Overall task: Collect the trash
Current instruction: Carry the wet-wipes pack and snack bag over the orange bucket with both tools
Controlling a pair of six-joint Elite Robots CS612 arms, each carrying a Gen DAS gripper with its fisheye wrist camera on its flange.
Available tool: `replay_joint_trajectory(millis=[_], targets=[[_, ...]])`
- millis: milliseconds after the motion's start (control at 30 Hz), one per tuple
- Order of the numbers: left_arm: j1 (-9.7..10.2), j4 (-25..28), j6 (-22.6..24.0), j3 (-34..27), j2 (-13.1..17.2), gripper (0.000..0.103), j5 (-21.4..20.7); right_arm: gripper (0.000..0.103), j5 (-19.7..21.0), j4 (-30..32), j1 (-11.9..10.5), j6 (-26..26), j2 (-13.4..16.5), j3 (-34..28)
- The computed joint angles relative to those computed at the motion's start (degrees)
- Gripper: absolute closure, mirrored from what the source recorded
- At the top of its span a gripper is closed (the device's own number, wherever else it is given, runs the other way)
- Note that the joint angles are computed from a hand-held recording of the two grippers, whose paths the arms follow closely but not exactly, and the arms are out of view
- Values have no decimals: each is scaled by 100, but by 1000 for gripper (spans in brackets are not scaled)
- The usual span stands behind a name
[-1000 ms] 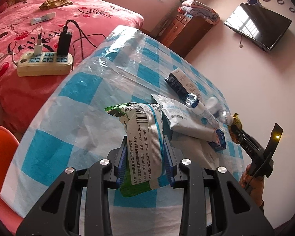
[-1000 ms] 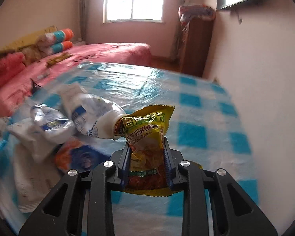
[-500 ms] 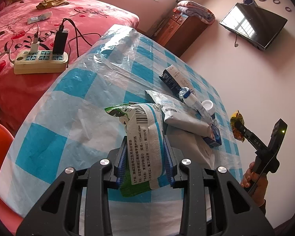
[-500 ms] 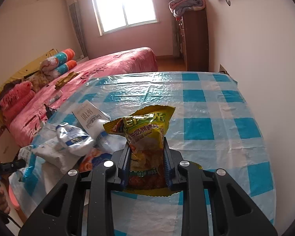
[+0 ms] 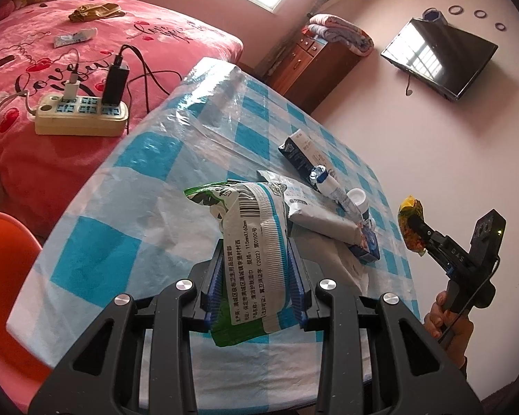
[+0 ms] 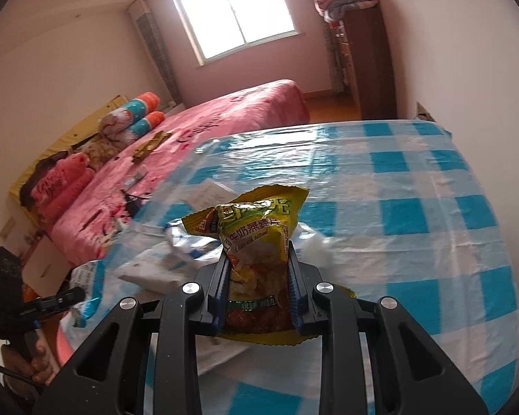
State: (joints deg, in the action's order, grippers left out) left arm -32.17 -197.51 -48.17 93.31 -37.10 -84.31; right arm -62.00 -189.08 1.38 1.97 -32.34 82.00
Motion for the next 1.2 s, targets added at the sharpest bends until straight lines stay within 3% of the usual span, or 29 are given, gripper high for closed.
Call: replay_joint_trajectory(millis=[267, 567, 867, 1200], targets=[[-6, -323, -78, 352, -153, 68, 204, 73, 613, 281, 184, -256, -73, 12], [12, -621, -516, 1013, -394, 68, 698, 73, 1431, 1127, 504, -782, -69, -193], [91, -667, -1213, 1734, -606, 68, 1232, 73, 2128, 2640, 977, -1836, -17, -610], [185, -610, -2117, 2256, -598, 68, 1485, 73, 2203, 4337, 1523, -3007, 131, -1175]])
